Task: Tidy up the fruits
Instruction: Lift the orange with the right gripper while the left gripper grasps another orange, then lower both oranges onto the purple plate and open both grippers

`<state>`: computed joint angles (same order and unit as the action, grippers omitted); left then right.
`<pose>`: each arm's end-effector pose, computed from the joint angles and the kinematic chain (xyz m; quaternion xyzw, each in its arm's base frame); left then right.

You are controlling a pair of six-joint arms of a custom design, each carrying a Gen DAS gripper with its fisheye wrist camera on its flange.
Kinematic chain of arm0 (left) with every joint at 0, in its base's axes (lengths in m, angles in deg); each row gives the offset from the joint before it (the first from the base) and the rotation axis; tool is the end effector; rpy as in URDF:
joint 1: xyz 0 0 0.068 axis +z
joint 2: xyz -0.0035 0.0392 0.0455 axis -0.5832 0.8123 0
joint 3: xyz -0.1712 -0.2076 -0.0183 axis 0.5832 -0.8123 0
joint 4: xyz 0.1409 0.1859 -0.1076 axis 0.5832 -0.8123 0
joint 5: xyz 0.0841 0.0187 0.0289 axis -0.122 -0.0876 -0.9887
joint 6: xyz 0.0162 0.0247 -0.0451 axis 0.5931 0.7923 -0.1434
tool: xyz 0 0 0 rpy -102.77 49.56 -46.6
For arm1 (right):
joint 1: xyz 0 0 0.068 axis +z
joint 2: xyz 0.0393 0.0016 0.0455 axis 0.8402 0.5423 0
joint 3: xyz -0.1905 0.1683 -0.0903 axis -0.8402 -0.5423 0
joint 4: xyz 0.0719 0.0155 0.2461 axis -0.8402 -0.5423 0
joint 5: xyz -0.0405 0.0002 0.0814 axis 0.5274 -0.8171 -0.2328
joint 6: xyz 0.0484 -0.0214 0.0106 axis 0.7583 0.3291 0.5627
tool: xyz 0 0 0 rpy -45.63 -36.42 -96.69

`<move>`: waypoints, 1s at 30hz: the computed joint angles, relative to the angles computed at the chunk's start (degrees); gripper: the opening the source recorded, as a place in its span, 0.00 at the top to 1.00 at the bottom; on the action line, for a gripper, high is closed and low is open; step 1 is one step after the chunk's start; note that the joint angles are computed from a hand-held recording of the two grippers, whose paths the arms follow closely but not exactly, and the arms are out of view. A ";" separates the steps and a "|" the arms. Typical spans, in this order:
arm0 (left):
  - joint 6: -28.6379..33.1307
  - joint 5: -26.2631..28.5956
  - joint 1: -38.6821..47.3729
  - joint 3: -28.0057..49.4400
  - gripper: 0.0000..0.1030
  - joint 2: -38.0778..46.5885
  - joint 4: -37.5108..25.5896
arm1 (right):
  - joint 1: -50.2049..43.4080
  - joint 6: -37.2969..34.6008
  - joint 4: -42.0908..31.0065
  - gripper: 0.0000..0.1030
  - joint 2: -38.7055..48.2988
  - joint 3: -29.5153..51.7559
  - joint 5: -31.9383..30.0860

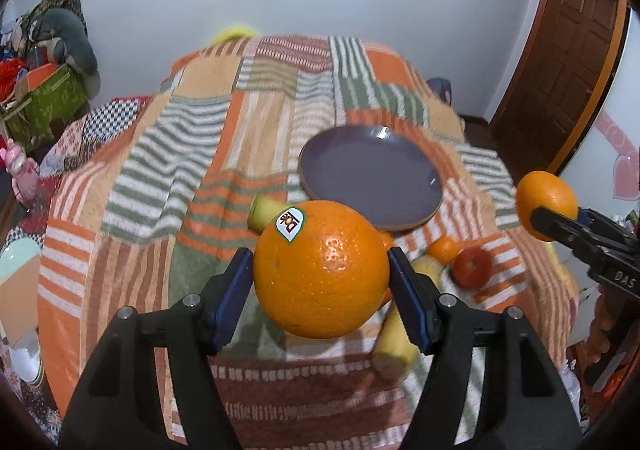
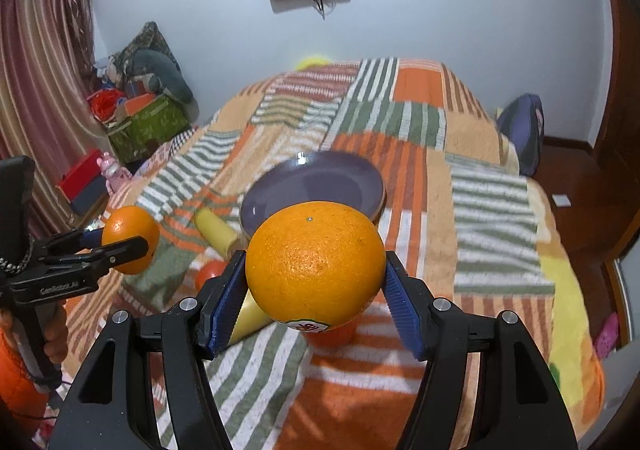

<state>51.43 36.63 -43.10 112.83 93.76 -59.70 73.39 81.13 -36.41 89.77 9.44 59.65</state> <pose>0.3305 -0.0549 0.2639 0.1906 0.9062 -0.1522 0.3454 0.2498 0.0695 0.3029 0.0392 0.9055 0.0891 0.4130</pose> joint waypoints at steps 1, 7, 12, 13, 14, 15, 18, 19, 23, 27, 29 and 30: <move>-0.43 0.07 -0.37 0.50 0.35 -0.16 -0.06 | -0.08 -0.39 0.48 0.40 0.23 0.50 0.15; -2.13 -0.36 -2.70 3.78 0.35 -0.47 0.55 | 0.63 -3.63 3.02 0.40 2.01 2.48 2.28; -3.90 -0.87 -3.82 7.82 0.35 1.34 0.72 | -0.25 -5.22 5.25 0.40 4.34 3.99 1.83; -4.13 -0.96 -3.92 8.47 0.35 1.76 0.72 | -0.40 -5.61 5.72 0.40 5.13 4.49 1.80; -4.26 -0.97 -4.00 9.10 0.35 2.20 0.69 | -0.62 -6.05 6.10 0.40 5.50 4.67 1.71; -4.38 -0.97 -4.14 10.11 0.35 2.89 0.47 | -0.67 -6.32 6.31 0.40 5.77 4.86 1.82; -4.61 -1.62 -4.77 13.29 0.35 5.05 0.20 | -1.44 -7.11 7.30 0.40 7.38 6.04 1.47; -4.67 -1.95 -4.97 13.85 0.35 5.42 0.29 | -1.77 -7.20 7.58 0.40 7.78 6.35 1.21; -5.27 -2.78 -5.82 18.02 0.35 8.39 0.30 | -3.18 -8.06 8.47 0.40 10.30 8.61 0.98; -6.10 -4.33 -6.64 21.83 0.35 11.86 0.70 | -4.50 -9.69 8.85 0.40 13.06 11.24 0.73; -6.22 -4.92 -6.97 23.66 0.35 13.84 0.56 | -5.09 -10.26 9.05 0.40 14.54 12.47 0.60; -6.33 -5.29 -7.20 25.11 0.35 15.30 0.20 | -5.36 -10.55 9.17 0.40 15.37 13.10 0.51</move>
